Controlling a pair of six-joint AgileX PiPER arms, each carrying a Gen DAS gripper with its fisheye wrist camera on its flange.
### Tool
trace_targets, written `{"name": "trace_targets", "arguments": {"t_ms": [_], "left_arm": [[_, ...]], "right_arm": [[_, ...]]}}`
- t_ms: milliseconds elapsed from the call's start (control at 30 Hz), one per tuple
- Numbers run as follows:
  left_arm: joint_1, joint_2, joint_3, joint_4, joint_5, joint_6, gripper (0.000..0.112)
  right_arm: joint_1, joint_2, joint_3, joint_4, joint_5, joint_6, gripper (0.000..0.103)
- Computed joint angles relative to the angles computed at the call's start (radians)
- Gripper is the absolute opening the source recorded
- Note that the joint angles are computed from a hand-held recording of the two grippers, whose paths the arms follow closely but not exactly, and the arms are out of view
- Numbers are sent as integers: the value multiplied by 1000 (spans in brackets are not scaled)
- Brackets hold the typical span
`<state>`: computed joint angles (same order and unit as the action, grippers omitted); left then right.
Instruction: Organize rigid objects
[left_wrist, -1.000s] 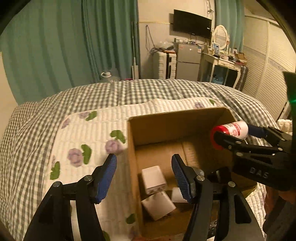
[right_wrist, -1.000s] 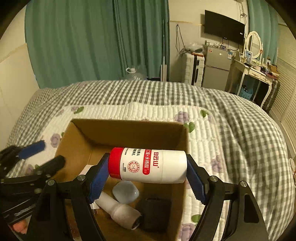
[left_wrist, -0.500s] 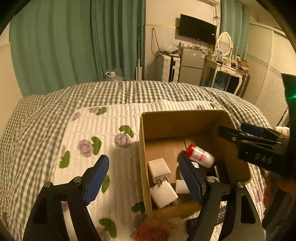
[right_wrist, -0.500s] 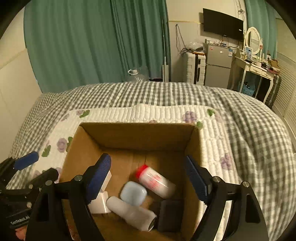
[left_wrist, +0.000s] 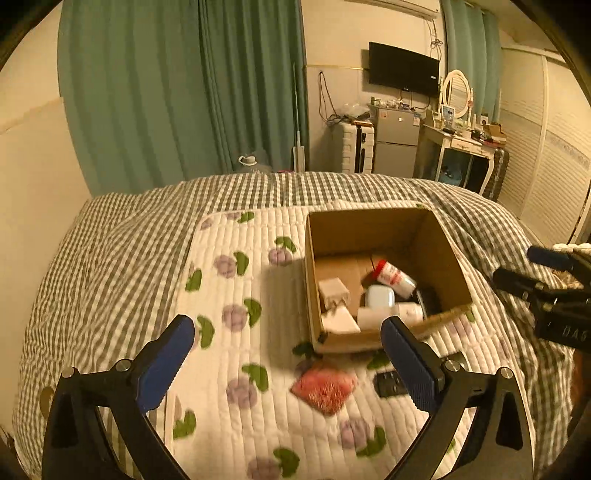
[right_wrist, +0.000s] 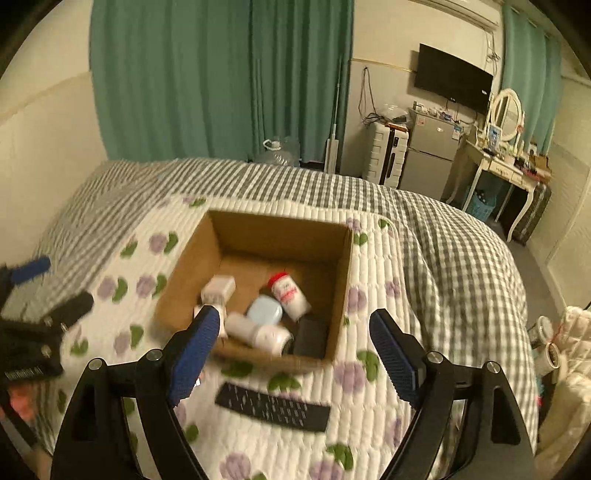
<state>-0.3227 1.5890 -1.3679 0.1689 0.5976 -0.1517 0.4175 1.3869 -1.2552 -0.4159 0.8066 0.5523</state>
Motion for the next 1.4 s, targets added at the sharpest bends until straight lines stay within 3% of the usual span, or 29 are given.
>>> {"name": "trace_targets", "arguments": {"t_ms": [167,400,533,733,833,1100,1267,1400], "left_arm": [[7,-47,148,-54,-92,45,103],[-2,26,238,-69,-189,68,103],[22,96,244,-148,-183,118,103],[26,154,230,-121,-163,73,103],[19,158,232,-85,-162,41,103],[13,182,233,-29,-161,-15,103],[10,194,223,-10,-157,-33,103],[11,191,218,3,-164,-47,103]], "right_arm": [[43,-84,179,14,-67,46,83],[100,1,352,-149,-151,156,83],[124,82,399,-270,-185,213,83],[101,196,419,-252,-280,151,83],[117,263,398,-323,-274,205,82],[142,358,349,-504,-296,349,60],[126,358,344,-554,-292,374,34],[68,257,378,-303,-376,178,25]]}}
